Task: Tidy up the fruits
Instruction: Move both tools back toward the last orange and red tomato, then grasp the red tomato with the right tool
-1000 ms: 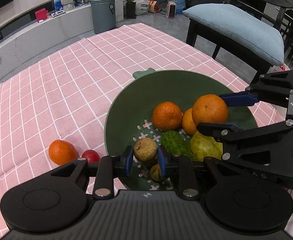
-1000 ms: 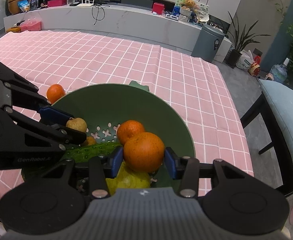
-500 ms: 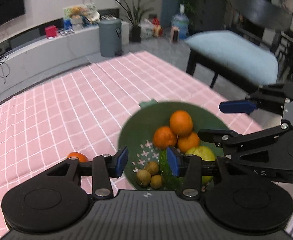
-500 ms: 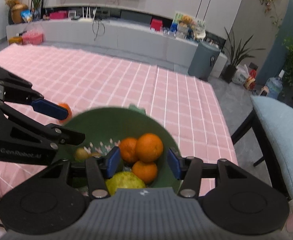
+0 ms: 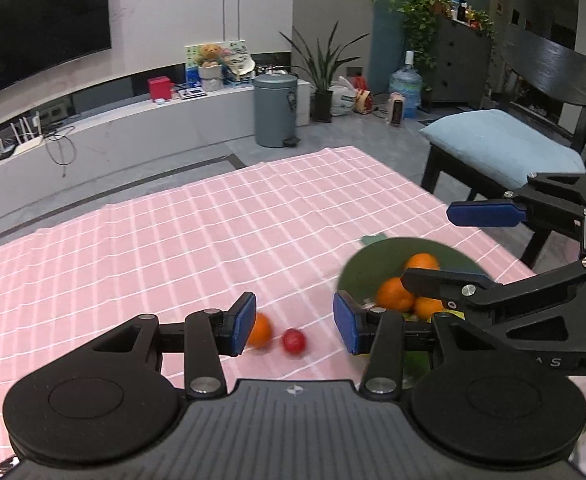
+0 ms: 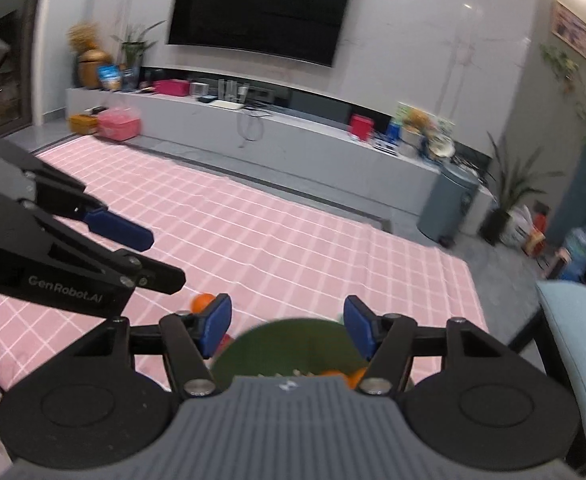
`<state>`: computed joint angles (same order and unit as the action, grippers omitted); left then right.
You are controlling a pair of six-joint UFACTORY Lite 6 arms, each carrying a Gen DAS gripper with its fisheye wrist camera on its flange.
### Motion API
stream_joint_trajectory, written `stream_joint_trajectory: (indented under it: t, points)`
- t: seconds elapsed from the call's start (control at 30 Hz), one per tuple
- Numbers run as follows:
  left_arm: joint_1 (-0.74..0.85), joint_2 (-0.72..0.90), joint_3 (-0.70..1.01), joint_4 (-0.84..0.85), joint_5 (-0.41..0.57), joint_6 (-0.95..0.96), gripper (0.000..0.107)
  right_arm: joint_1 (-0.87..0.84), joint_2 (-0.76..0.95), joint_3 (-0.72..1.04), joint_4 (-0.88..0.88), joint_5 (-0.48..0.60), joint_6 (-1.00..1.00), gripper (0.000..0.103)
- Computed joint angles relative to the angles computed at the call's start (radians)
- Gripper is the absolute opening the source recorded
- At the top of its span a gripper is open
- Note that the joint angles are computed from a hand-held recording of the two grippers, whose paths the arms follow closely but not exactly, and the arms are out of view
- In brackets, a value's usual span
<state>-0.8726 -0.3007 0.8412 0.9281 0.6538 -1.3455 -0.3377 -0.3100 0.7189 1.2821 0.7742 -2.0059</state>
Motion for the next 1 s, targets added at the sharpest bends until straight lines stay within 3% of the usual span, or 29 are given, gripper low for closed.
stream_joint_trajectory:
  t: [0.2,0.27,0.7,1.0]
  points:
    - [0.055,-0.085,-0.097,-0.038,-0.013,0.044,0.053,0.121,0.014,-0.002,-0.023,-0.035,-0.023,0.057]
    - [0.085,-0.103,-0.129,-0.061,-0.034,0.063,0.053,0.167,0.033,0.008,-0.042,-0.060,-0.022,0.051]
    - [0.332,-0.128,-0.291,-0.214,-0.283,0.266,0.053,0.369,0.323,0.229,-0.328,-0.195,0.192,0.040]
    - [0.444,-0.011,-0.307,-0.394,-0.466,0.500,0.052,0.458,0.540,0.392,-0.509,-0.235,0.333,0.028]
